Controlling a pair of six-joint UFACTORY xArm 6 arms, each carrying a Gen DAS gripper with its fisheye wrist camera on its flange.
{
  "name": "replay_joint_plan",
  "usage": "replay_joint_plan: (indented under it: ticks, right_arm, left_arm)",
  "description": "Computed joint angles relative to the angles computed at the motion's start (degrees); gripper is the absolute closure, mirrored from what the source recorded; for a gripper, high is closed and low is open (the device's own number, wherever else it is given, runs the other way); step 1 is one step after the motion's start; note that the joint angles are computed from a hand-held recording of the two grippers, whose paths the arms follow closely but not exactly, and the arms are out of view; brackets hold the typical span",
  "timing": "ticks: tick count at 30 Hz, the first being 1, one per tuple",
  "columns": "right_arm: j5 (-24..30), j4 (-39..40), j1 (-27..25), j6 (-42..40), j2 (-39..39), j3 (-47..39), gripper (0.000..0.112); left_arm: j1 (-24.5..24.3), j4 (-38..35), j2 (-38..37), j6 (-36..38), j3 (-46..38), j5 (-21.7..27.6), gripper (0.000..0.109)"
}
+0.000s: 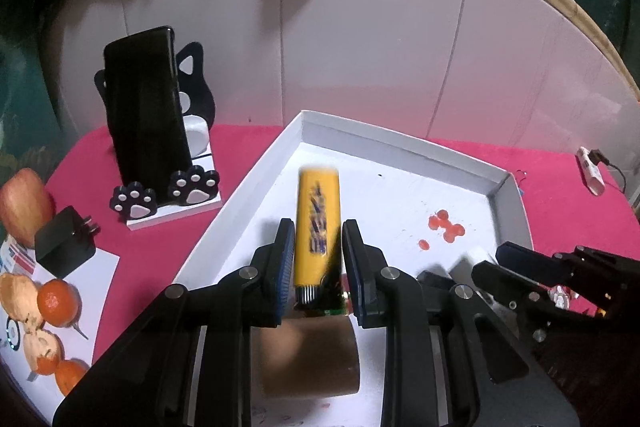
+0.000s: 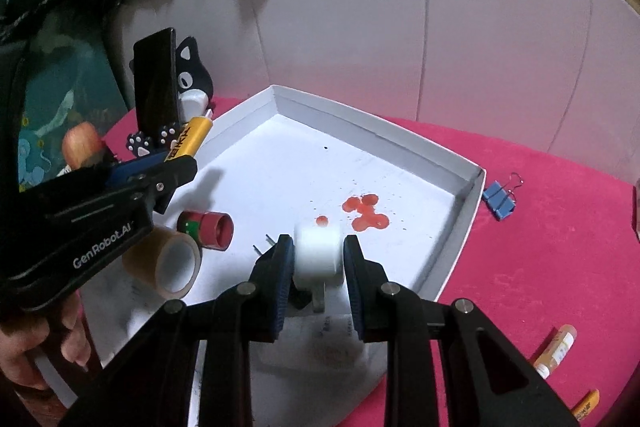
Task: Organize rigid objects
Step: 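Open the left gripper to drop the lighter while the right gripper releases the charger, then withdraw both grippers from the tray toward the clear pen and yellow tube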
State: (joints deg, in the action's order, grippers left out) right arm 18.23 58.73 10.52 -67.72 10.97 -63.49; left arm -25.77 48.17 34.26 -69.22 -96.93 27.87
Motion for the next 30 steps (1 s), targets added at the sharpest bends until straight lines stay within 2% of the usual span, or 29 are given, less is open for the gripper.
replay_joint_plan:
  ticks: [3,4,5,6,7,8,9,10,15,20,25,27,30]
  right_arm:
    - [-1.3,0.7,0.4,-0.9,-0.6,0.7,0.086]
    - [-1.7,1.0,0.5,-1.2,-0.8,0.9,0.084]
    - [-2.2,1.7,0.6,-1.8,-1.1,1.2,0.070]
    - [-2.7,2.7,0.7,-2.6,-1.4,1.5,0.060]
    - [-3.0,4.9,0.6,-4.6,-2.1,2.0,0.033]
    - [-3.4,6.9,0.6,-6.4,-2.6,2.4,0.014]
    - [-4.1,9.0,0.7,-8.3,-3.1,2.8,0.009]
    - [-5.5,11.8,0.8,-11.1,-3.9,3.5,0.009]
    - [-6.5,22.6,-0.6,-20.4,-7.9,5.9,0.009]
    - [-2.7,31.5,-6.0,-26.2,-13.8,8.9,0.009]
    - [0.1,36.6,-12.8,-29.6,-18.7,11.9,0.009]
    - [0.5,38.0,-15.7,-30.9,-20.3,13.0,0.009]
    - [0.6,38.8,-20.7,-31.5,-21.3,14.3,0.009]
  left_arm:
    - [0.0,1.2,-0.8,-1.7,0.6,0.4,0.084]
    - [0.1,1.1,-1.0,-1.8,0.8,0.4,0.080]
    - [0.1,1.4,-1.3,-2.0,1.0,0.6,0.075]
    - [0.0,1.8,-1.4,-2.4,1.1,0.8,0.055]
    - [0.0,3.2,-2.0,-3.8,1.7,0.9,0.027]
    - [-0.1,4.8,-2.5,-5.5,2.2,1.1,0.019]
    - [-0.3,7.7,-3.3,-8.5,3.0,1.9,0.013]
    - [-0.4,9.5,-3.9,-10.4,3.6,2.5,0.006]
    - [-0.5,17.1,-9.5,-21.3,9.8,2.4,0.006]
    - [-2.4,25.4,-14.6,-29.9,14.9,1.2,0.006]
    - [-5.0,34.2,-16.3,-36.2,16.1,-2.6,0.006]
    - [-6.2,36.5,-16.2,-36.3,15.7,-3.6,0.006]
    - [-7.3,37.8,-14.6,-35.2,14.2,-9.8,0.006]
